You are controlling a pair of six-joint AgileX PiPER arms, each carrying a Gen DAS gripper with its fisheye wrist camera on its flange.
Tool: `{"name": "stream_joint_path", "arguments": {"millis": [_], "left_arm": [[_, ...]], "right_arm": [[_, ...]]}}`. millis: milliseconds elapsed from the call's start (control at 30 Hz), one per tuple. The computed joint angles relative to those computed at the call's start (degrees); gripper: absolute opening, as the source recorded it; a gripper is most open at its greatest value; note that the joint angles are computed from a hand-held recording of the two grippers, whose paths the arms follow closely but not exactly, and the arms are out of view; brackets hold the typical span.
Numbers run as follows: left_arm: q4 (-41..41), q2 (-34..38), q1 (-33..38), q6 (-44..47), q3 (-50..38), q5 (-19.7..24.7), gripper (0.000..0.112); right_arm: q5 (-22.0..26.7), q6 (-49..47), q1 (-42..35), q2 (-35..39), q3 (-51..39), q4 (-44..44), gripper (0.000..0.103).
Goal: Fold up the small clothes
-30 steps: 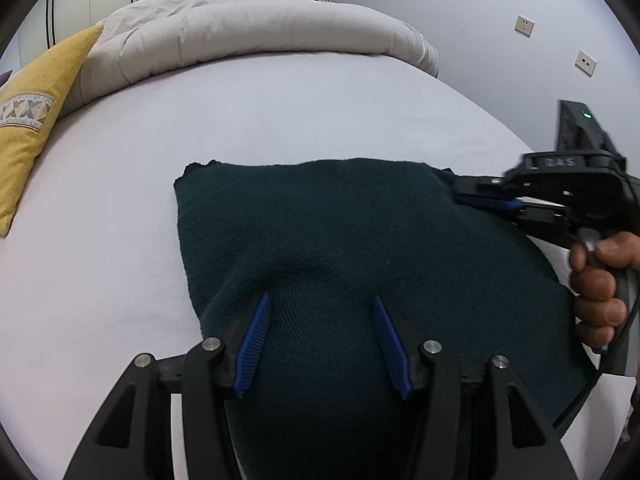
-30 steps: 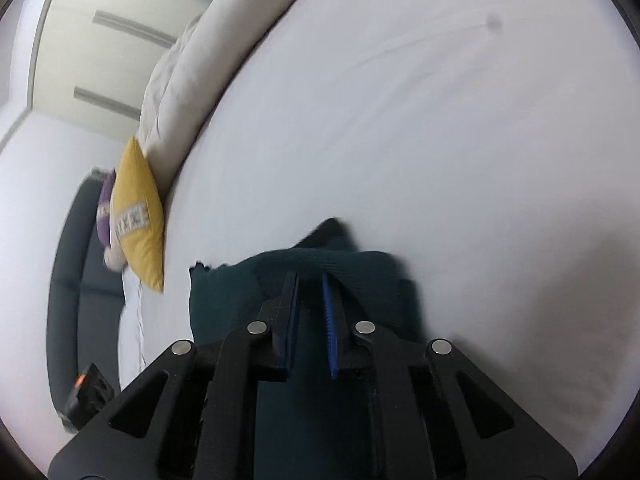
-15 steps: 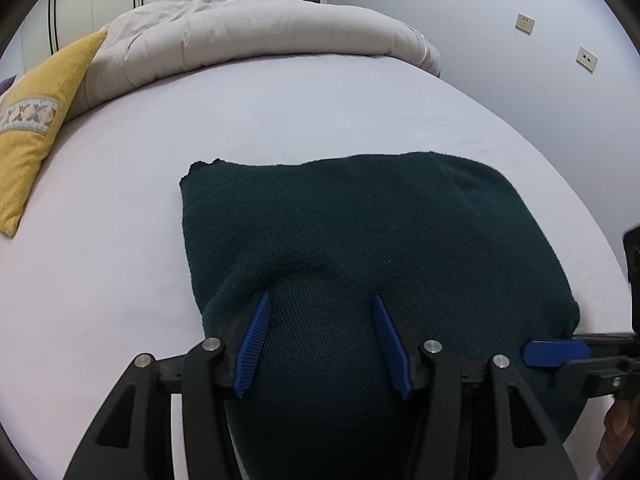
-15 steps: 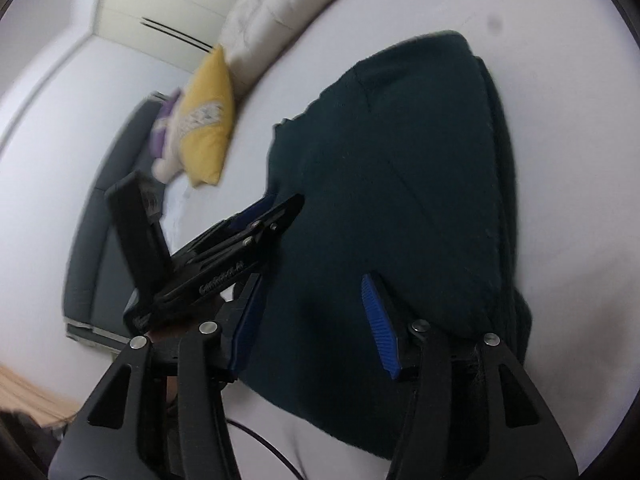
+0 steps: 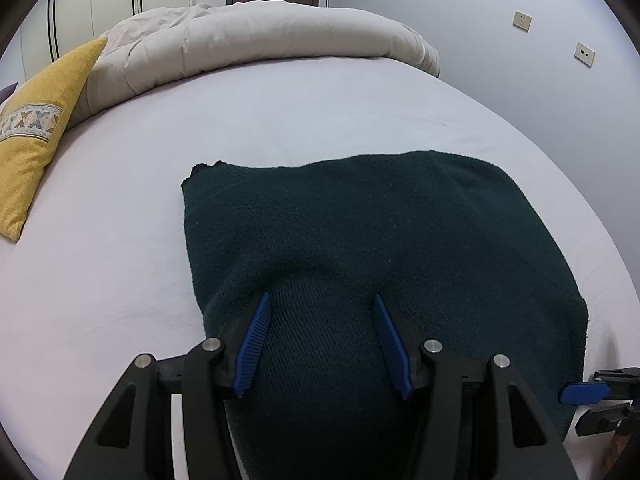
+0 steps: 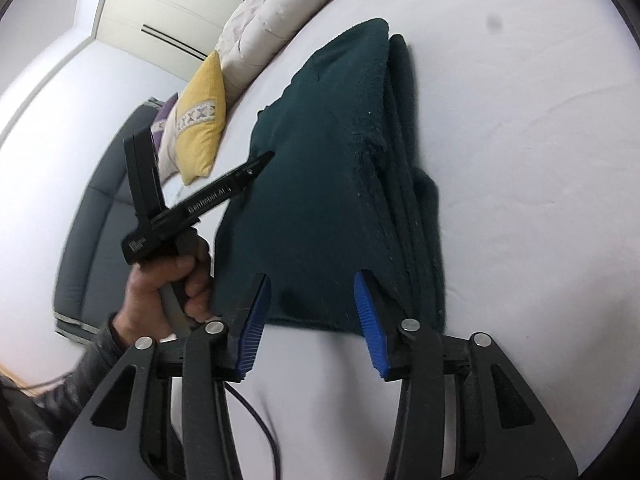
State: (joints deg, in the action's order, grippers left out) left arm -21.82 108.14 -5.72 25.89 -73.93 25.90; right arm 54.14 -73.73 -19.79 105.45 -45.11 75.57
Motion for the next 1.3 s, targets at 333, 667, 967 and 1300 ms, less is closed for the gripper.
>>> {"name": "stream_joint_path", "arguments": {"millis": [333,667,967,1300], "left_arm": [[-22.9,-3.4,11.2,13.5,-1.6,17.5,0.047],[-41.9,-1.9,18.5,29.7,9.7,30.4,0.025],[-39.3,-3.8,22.4,31.5,12.0,35.7,0.027],[-46.4,2.9,20.5,27.0,0.2,40.4,0.064]], "right_arm": [[-0.4,-6.7,-0.6,0.8,3.4,6.2,0.039],[1.1,-8.2,-3.6,0.8,4.8,5.5,0.039],[-1.1,-0.7,-6.5,-6.0,6.7,-2.9,0.043],[-0.5,14.2,1.1,-7.1,-8.2,-7.0,0.052]]}}
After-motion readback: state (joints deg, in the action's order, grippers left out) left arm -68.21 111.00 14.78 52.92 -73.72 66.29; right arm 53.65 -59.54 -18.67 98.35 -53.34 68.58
